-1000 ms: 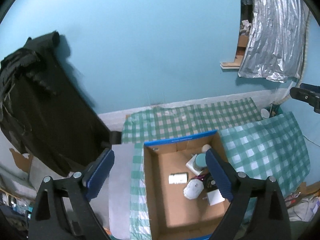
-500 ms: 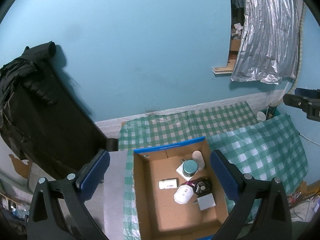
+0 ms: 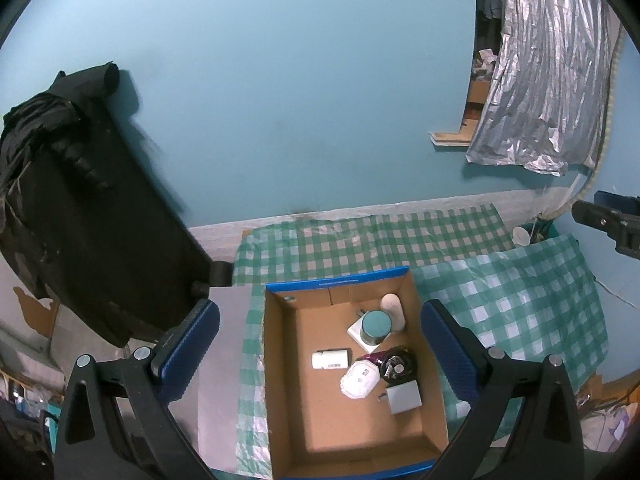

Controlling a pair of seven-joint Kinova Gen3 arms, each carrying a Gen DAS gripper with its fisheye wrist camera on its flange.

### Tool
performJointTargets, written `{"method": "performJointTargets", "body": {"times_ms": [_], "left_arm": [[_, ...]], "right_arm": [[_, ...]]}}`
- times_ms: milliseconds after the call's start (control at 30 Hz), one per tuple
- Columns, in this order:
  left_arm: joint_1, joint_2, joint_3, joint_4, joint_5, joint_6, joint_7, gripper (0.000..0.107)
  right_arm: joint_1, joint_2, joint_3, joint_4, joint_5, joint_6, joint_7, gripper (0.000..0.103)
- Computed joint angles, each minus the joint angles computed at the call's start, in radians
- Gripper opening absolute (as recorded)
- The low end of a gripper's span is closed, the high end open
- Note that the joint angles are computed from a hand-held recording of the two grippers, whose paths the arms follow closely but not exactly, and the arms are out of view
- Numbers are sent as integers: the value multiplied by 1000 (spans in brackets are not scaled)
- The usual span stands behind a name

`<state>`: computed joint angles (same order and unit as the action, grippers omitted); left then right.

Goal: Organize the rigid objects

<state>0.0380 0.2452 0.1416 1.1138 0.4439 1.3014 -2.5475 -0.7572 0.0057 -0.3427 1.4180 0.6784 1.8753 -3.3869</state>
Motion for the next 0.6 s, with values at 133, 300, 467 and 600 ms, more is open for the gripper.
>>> {"method": "performJointTargets", "body": {"times_ms": [133, 300, 467, 600], "left_arm": [[6, -5, -3, 0, -12, -6, 12, 101], [16, -22, -5, 25, -30, -38, 13, 101], [20, -40, -7, 55, -37, -56, -1, 101], [22, -49, -8, 67, -35, -59, -7, 102]], "right_arm": [[0, 0, 0, 2, 0, -1, -2, 69], [-2, 0, -1, 2, -2, 3, -3, 69], [-3, 0, -1, 1, -2, 4, -2, 69], [-10, -4, -9, -3, -1, 19, -2, 69]]}}
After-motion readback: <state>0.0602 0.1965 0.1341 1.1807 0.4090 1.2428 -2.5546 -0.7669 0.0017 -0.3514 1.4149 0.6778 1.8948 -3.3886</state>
